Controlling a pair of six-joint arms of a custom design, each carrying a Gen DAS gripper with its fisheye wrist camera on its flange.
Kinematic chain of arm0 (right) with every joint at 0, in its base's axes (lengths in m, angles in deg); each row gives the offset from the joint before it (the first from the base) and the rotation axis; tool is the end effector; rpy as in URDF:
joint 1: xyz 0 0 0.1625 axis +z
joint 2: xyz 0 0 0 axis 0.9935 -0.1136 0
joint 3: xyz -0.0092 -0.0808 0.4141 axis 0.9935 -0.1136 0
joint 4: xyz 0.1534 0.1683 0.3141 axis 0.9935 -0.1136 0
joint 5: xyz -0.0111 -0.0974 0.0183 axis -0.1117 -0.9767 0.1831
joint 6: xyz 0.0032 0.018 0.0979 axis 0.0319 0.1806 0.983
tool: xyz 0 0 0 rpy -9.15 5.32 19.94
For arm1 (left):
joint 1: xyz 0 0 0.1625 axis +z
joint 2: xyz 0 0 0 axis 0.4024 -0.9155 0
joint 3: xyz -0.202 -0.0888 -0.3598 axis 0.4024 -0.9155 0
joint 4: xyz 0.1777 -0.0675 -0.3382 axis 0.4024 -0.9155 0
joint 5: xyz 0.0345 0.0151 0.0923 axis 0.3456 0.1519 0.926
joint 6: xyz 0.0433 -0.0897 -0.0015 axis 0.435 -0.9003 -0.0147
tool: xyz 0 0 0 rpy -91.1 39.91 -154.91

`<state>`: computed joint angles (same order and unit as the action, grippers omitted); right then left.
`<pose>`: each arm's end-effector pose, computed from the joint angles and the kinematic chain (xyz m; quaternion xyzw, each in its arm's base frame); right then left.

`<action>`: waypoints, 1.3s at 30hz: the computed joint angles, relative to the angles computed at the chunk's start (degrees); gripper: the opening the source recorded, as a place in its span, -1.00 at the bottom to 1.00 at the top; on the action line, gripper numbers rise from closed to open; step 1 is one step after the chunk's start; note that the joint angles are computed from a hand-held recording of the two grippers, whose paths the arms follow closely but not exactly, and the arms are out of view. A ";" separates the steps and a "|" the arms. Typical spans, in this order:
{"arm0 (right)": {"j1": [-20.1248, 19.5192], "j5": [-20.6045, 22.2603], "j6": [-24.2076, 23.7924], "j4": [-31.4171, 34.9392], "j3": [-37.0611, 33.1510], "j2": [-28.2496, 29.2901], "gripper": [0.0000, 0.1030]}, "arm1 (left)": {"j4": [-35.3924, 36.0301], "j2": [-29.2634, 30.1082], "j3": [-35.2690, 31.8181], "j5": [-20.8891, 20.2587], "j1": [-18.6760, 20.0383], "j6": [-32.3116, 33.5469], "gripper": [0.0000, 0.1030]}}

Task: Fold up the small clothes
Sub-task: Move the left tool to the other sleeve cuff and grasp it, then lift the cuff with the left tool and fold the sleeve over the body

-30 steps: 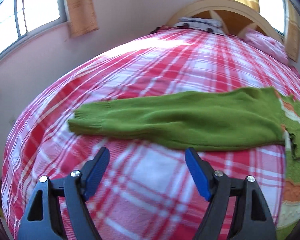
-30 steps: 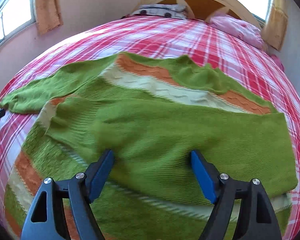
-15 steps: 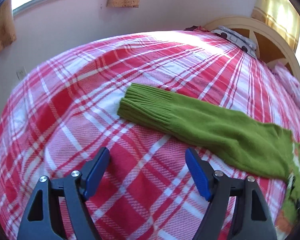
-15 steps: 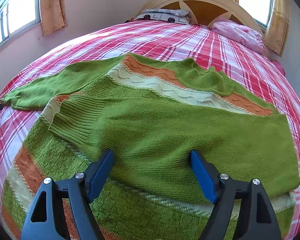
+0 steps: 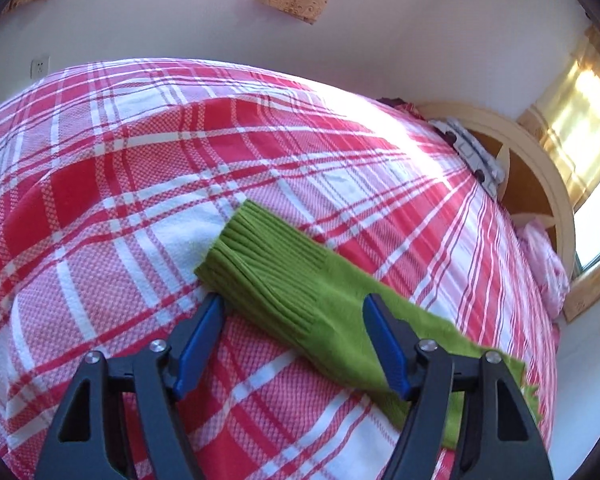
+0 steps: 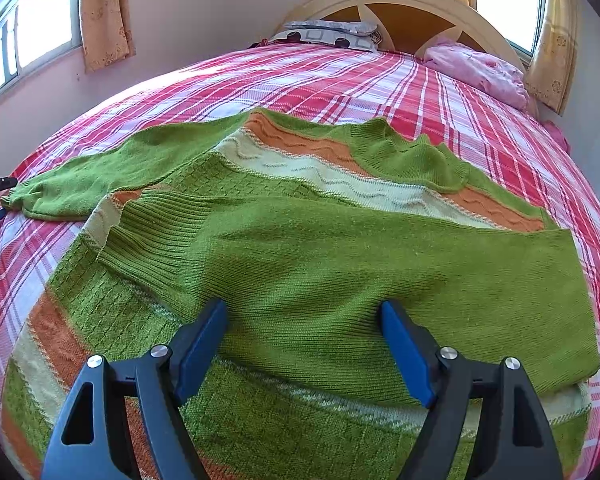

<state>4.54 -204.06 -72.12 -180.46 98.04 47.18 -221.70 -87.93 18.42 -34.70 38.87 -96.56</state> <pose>0.0632 -0.8269 0.2401 0.2538 -0.8674 0.2695 0.3326 -0.1504 -0.7624 0.1543 -0.2279 0.8020 -0.5078 0.2169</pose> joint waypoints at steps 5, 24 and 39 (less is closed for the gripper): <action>-0.02 0.01 -0.02 -0.07 0.08 -0.03 0.54 | -6.63 1.27 -0.60 -0.51 0.47 2.80 0.41; -0.10 0.33 0.39 0.31 -0.11 -0.04 0.55 | -14.35 0.39 -1.67 -3.99 -2.76 16.35 -0.85; -0.91 8.73 1.80 2.03 5.66 -8.33 0.59 | -9.74 4.14 -12.86 -12.60 -8.43 24.83 -0.85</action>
<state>3.63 -195.33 -70.31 -178.43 103.70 38.85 -231.45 -83.79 5.56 -47.30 30.45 -71.72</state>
